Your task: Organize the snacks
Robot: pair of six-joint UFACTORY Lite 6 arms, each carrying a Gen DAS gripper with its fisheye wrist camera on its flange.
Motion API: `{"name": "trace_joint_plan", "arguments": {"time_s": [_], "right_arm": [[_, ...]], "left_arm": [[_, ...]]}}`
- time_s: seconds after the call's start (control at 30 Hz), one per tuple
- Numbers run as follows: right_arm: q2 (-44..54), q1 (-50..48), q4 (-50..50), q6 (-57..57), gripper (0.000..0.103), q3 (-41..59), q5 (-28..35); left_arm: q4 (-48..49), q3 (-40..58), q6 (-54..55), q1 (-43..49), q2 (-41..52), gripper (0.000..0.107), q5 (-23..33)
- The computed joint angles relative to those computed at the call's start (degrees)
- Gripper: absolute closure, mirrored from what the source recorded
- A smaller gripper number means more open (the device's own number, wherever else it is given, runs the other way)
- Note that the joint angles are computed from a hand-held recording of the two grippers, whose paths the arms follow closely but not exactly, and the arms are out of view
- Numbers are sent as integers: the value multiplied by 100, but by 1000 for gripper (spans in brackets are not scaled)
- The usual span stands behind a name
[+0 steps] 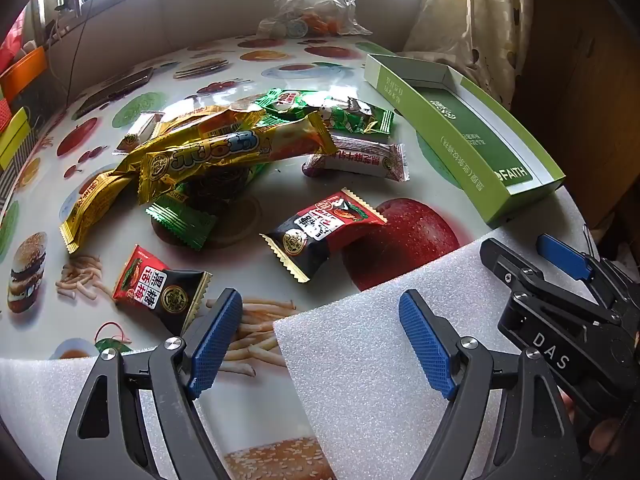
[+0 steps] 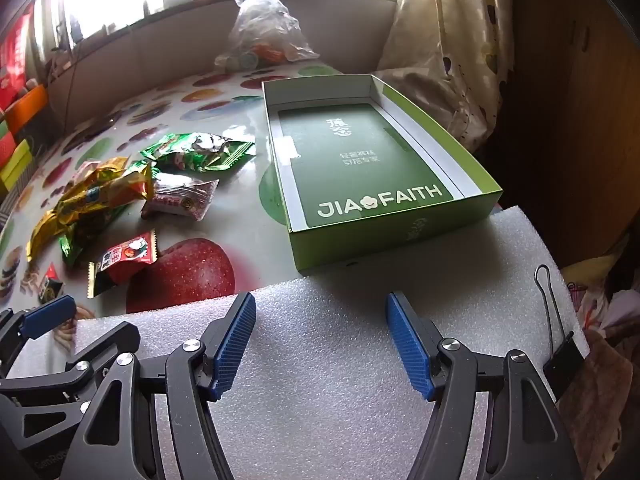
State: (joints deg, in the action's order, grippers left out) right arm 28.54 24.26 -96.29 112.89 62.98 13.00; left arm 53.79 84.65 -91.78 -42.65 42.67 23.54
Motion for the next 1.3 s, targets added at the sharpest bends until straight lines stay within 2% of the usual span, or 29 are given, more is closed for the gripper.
{"name": "trace_joint_plan", "arguments": {"time_s": [1.3], "right_arm": [[-39,7,-244,278,35,-70,8]], "left_arm": [[171,-6,-147,-19,8,26,37]]}}
